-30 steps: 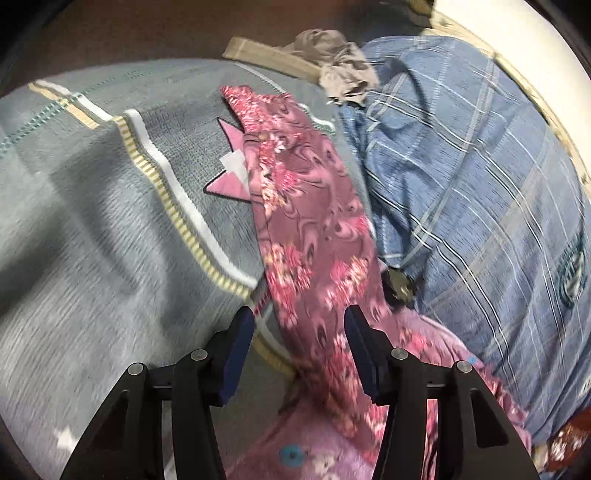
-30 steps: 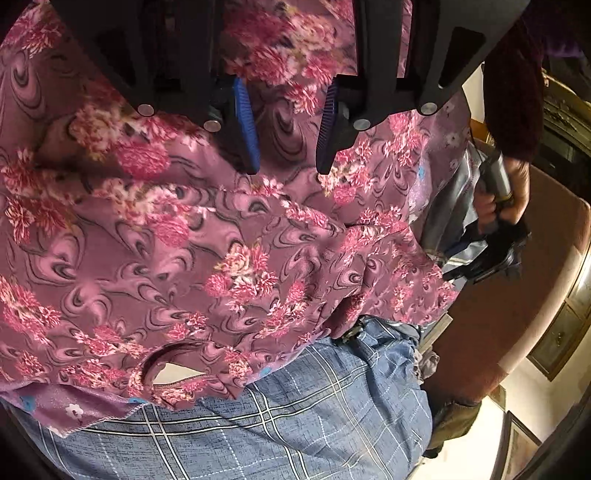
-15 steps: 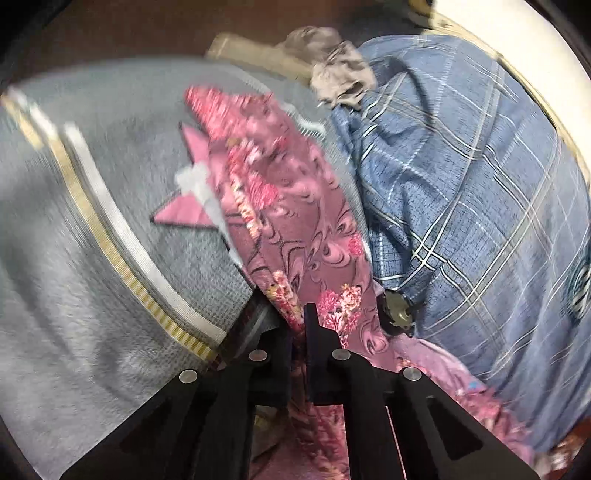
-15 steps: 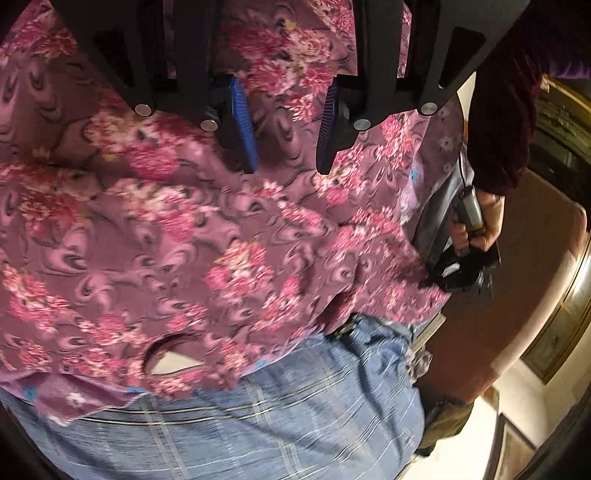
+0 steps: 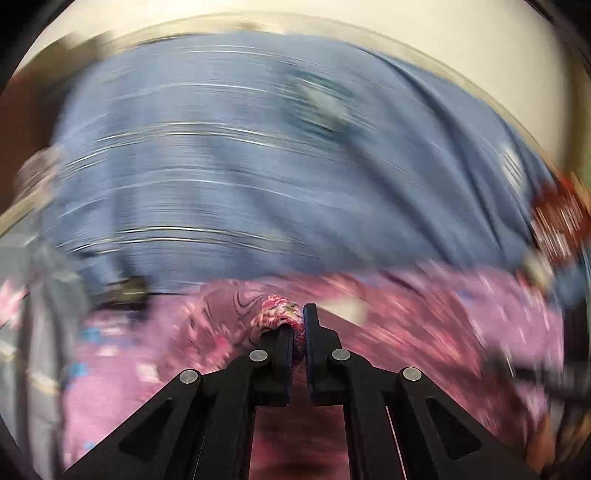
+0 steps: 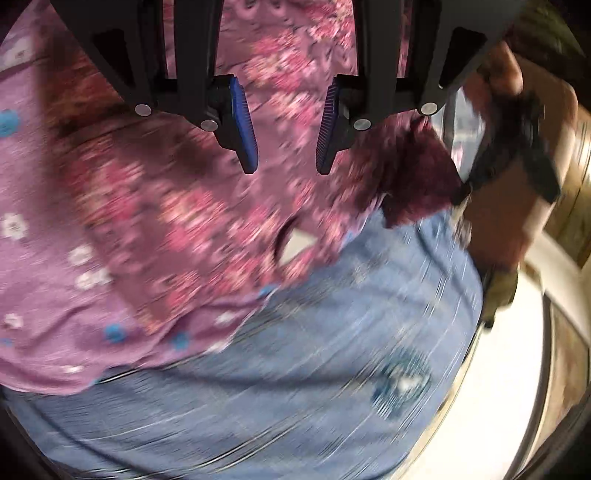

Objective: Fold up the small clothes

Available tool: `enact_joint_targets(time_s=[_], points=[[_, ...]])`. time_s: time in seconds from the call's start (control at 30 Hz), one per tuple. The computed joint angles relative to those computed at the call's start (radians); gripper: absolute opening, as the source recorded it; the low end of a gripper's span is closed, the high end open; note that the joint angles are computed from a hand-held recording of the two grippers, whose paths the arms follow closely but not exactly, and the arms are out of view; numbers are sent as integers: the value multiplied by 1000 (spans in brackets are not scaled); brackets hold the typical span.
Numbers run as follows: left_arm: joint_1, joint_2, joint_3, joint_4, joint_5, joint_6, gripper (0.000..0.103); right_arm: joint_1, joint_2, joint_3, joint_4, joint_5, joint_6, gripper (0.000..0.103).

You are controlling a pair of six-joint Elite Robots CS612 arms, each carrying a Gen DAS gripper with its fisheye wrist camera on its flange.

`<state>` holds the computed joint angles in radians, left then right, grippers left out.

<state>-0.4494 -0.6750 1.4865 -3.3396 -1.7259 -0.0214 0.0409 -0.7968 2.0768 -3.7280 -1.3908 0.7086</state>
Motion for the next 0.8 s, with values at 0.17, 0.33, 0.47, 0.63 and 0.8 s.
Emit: enact_joint_targets(time_s=[0.17, 0.33, 0.47, 0.63, 0.8], points=[[-103, 3, 30, 193, 108, 360, 28, -31, -7, 21, -7, -2, 21, 49], [-56, -19, 38, 190, -55, 439, 36, -30, -12, 9, 55, -2, -25, 58], [43, -23, 13, 124, -305, 350, 80, -14, -9, -3, 82, -7, -63, 58], [118, 11, -43, 123, -294, 125, 79, 27, -5, -35, 120, -35, -155, 58], [108, 38, -109, 417, 11, -69, 72, 94, 8, -109, 198, -39, -311, 58]])
